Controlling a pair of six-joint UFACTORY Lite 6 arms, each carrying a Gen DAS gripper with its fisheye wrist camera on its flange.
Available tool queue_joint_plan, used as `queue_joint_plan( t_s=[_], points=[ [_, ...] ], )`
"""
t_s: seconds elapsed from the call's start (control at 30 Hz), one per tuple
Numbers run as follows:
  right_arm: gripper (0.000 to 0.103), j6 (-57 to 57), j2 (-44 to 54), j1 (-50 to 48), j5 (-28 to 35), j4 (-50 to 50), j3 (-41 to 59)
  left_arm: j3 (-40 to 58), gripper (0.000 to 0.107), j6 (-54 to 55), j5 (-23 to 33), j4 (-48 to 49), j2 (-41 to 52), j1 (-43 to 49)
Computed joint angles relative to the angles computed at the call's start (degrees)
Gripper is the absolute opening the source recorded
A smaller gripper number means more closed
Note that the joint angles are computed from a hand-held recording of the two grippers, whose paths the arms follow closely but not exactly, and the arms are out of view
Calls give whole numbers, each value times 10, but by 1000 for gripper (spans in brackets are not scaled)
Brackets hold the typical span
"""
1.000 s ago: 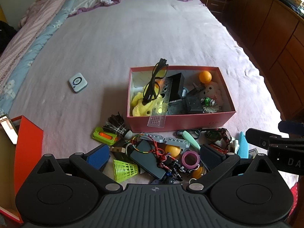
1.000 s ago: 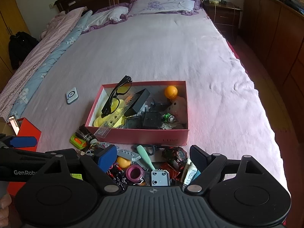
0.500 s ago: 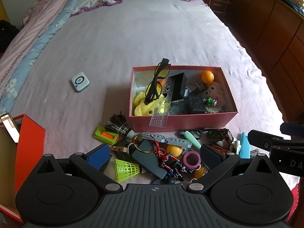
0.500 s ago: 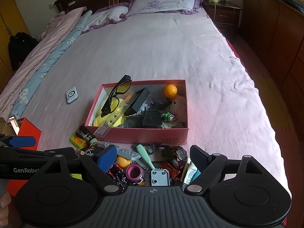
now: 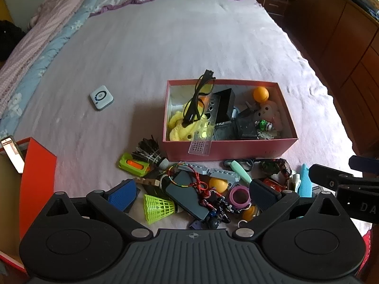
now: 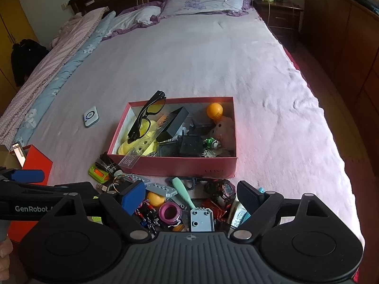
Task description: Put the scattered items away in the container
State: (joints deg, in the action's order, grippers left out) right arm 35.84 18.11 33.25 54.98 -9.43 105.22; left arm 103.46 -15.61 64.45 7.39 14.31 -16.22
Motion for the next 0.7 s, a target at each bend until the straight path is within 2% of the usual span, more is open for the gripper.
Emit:
queue_joint_plan(
  t_s=[0.7],
  points=[
    [87,11,-7,6,3,-3,-5,-17,103,-13,-8,14,-8,-15]
  ],
)
